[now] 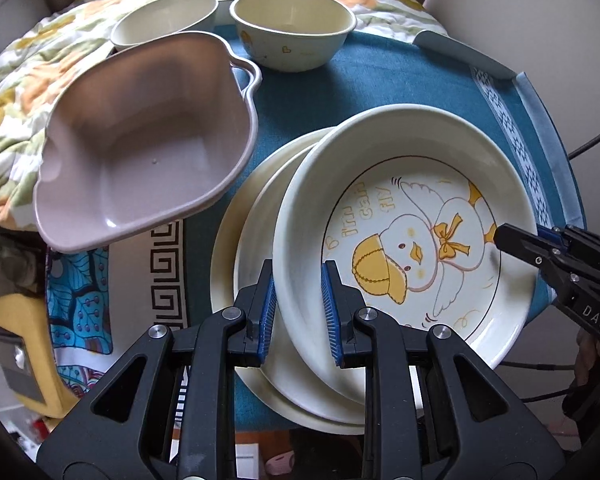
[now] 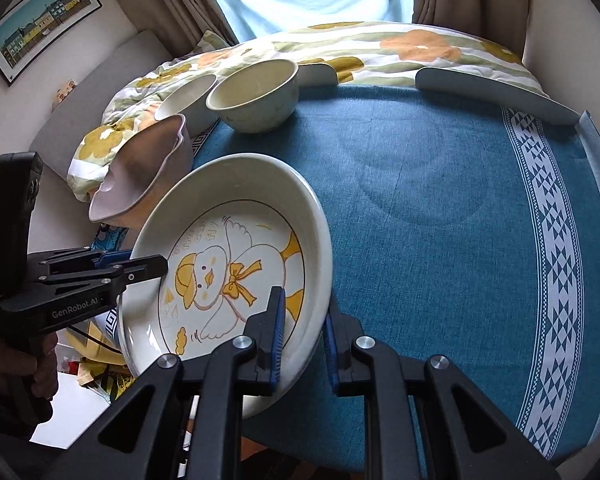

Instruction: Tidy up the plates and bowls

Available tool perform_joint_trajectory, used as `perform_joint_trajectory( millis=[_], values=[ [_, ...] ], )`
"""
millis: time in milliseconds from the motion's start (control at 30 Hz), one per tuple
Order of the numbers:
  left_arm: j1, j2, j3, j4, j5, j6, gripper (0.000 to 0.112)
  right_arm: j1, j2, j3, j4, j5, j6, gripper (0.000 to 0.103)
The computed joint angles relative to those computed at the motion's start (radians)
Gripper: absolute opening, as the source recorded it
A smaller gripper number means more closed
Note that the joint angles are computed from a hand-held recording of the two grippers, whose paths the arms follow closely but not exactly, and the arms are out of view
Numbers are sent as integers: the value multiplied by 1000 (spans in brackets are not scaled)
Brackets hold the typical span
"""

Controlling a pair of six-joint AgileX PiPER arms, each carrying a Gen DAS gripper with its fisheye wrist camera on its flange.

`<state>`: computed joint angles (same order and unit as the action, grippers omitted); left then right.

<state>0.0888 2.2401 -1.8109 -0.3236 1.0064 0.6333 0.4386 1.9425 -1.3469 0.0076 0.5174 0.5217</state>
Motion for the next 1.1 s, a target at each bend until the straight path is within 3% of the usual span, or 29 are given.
perform_joint_trajectory(
  millis=[167,400,533,733,900,1100],
  values=[
    [-27,-46,86,46,-89,4,19,0,6,-14,-5,12,0,16],
    [-92,-135,246,191,-275,-46,19,3,15,-23,-10,19,-21,16],
    [-113,-161,305,267,-350,-104,19,18,13,-31,-90,26,18,16],
    [-117,-175,320,317,-370,-144,19,24,28,-56,-114,46,-7,16],
    [-160,-215,407,514,-482,-291,20,22,37,-58,-89,46,-31,16],
    [-140,-205,378,459,-457,-247,19,20,48,-66,-70,44,-53,16]
  ],
)
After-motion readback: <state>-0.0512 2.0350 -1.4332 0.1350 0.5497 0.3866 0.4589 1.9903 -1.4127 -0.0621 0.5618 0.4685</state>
